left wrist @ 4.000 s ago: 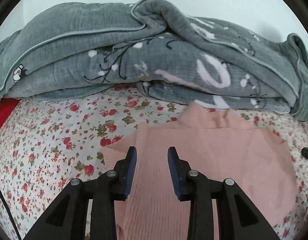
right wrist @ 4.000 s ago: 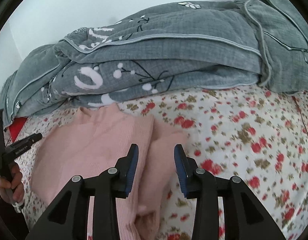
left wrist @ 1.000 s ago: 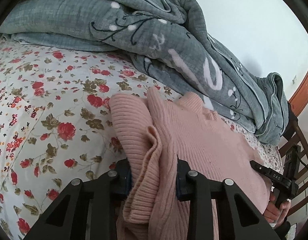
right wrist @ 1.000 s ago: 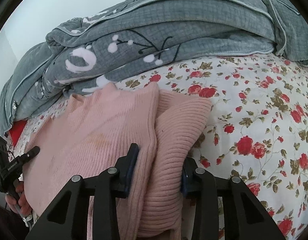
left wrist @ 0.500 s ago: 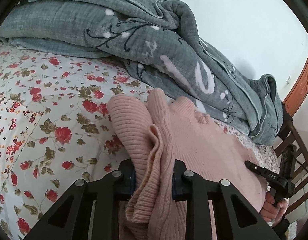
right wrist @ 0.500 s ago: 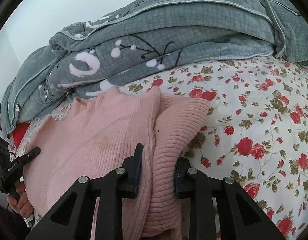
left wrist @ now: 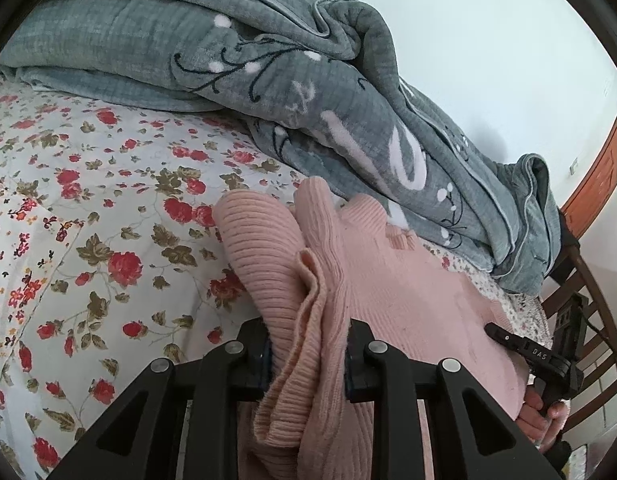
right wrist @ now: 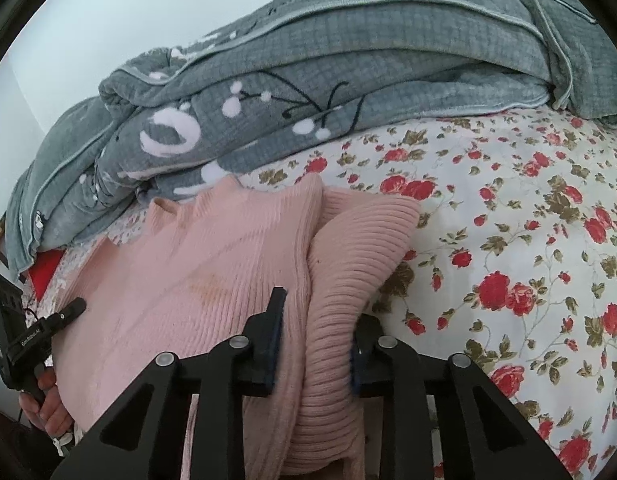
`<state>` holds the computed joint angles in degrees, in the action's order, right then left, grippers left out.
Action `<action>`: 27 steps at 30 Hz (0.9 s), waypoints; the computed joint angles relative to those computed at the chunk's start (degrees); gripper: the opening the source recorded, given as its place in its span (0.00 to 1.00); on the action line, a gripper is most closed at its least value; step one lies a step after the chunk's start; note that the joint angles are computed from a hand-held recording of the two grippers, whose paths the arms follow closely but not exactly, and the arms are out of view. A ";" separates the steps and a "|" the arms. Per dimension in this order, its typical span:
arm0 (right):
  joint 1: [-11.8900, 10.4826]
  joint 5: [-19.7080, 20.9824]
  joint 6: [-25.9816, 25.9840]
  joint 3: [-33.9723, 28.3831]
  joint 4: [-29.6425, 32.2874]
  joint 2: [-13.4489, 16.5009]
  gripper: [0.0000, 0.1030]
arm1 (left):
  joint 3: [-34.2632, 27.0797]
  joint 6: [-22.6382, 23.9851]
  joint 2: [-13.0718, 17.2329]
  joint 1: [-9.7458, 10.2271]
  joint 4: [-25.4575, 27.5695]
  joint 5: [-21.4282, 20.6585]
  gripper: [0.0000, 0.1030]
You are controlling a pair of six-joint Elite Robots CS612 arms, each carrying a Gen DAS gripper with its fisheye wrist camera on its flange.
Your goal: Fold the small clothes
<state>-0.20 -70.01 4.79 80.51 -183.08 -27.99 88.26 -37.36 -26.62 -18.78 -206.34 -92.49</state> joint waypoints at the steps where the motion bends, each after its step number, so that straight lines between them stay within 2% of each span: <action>1: -0.05 0.22 0.20 0.06 -0.34 0.00 0.23 | 0.00 -0.36 0.04 0.14 -0.27 -0.56 0.23; 6: -0.23 1.08 0.46 0.56 -1.47 -0.32 0.21 | -0.10 -3.21 -0.13 0.54 1.15 -1.85 0.22; 8: -0.27 1.36 0.51 0.71 -1.16 -0.66 0.21 | 0.13 -5.74 -0.88 0.65 3.51 -2.32 0.22; 14: -0.74 2.84 0.53 2.87 0.83 -3.02 0.20 | 2.61 -8.88 -3.38 -0.27 4.49 -1.95 0.21; 18: -1.21 3.48 0.99 6.91 -0.70 -5.65 0.20 | 6.13 -9.19 -5.47 -1.80 3.76 -1.44 0.21; 23: -2.07 2.62 -2.25 13.74 -3.28 -9.41 0.20 | 11.62 -8.97 -8.11 -4.06 2.85 -1.12 0.21; 27: -3.87 3.43 -4.77 20.82 -5.68 -12.72 0.20 | 16.80 -10.67 -9.58 -5.96 -0.96 -2.41 0.21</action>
<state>-4.08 -66.59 0.02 101.32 -188.76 -40.70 105.06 -48.03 -36.20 -24.73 -207.31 -94.90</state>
